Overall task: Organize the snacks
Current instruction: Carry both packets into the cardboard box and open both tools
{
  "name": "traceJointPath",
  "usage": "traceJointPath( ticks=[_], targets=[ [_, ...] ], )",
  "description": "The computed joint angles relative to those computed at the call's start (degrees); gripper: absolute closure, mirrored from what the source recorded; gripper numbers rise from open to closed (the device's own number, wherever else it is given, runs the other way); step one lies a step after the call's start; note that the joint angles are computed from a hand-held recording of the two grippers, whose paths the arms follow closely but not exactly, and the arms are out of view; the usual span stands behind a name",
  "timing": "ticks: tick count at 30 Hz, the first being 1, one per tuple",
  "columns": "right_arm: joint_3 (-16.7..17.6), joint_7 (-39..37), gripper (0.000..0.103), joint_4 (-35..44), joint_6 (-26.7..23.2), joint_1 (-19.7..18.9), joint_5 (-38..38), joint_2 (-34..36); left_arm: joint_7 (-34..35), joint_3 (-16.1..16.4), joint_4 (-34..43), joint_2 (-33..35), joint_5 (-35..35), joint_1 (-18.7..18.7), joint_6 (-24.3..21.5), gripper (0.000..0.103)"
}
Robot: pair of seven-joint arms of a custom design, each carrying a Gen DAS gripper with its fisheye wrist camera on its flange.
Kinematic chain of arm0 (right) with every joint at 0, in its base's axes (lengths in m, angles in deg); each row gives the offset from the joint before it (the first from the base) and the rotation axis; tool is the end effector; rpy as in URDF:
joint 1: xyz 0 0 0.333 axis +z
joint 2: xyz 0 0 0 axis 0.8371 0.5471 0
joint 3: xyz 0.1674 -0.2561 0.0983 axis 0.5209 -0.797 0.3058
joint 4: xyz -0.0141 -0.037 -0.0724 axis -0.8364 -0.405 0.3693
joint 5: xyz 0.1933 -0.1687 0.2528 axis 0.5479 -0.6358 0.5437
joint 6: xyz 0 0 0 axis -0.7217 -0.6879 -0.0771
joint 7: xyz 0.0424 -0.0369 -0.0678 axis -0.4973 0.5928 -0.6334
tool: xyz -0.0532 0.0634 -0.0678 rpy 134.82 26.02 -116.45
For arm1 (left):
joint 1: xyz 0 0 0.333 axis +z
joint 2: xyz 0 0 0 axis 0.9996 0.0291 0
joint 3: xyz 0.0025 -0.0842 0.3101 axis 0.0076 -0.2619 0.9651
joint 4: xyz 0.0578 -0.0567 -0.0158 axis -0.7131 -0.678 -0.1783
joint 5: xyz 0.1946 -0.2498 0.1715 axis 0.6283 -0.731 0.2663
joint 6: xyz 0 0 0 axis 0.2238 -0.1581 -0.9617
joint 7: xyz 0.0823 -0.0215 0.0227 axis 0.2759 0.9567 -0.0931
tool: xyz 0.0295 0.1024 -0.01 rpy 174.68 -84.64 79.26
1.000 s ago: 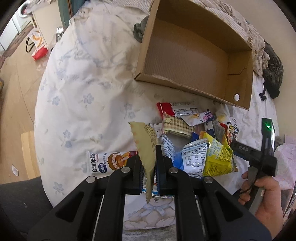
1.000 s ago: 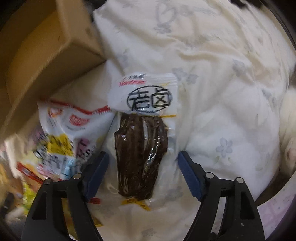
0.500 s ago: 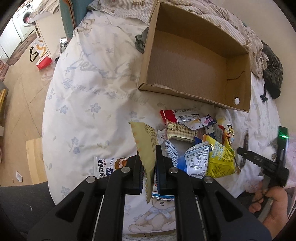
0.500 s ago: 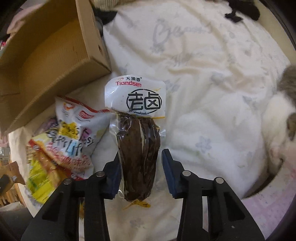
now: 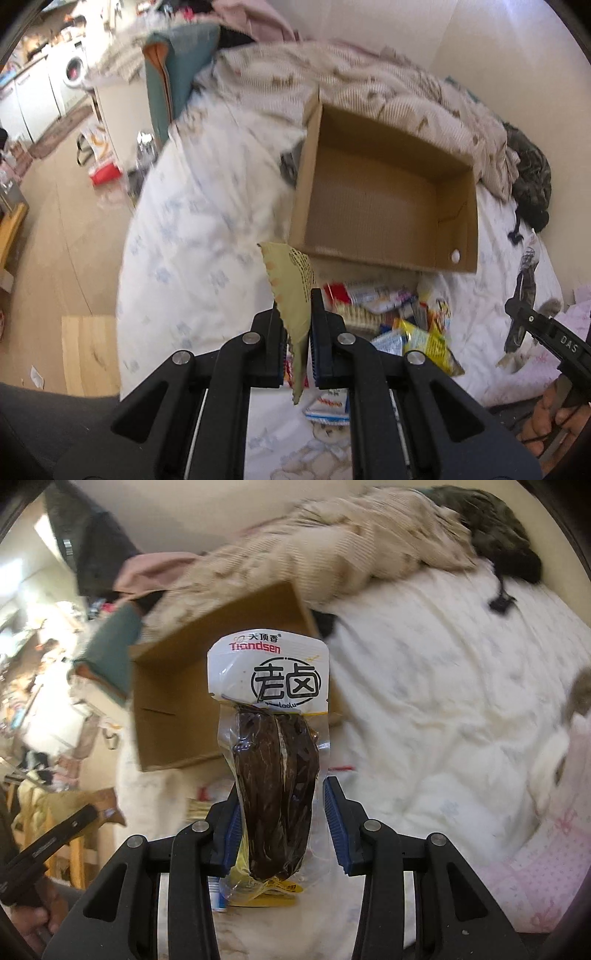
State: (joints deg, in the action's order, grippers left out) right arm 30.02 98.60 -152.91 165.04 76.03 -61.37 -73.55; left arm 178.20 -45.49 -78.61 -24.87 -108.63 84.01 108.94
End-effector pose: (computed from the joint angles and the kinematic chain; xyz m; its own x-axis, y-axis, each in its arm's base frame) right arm 0.4400 0.2583 0.4263 -0.1482 -0.9267 -0.3453 -0.8016 0.3171 -0.5068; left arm 0.4714 -0.0323 0.4459 -0.0063 -0.9801 0.1985 -0.8335 -0.1045 -0.5425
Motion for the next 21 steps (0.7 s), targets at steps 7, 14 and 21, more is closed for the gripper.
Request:
traceJointPath(
  ticks=[7,14,21],
  targets=[
    [-1.0,0.75,0.06,5.02,3.11,1.33,-5.88,3.72,2.41,0.72,2.6,0.34,-1.57,-0.79,-1.14,0.095],
    [-4.14,-8.86,0.06,11.9,2.65,3.27,-0.27,8.56,6.2,-1.55,11.84,4.77,-2.23,-1.05,-2.62,0.095],
    [-6.66,-15.91,0.059,18.5,1.04,4.34,6.6,14.32,0.37,-4.84,22.02,13.93,8.27,0.4,-0.64,0.095]
  ],
)
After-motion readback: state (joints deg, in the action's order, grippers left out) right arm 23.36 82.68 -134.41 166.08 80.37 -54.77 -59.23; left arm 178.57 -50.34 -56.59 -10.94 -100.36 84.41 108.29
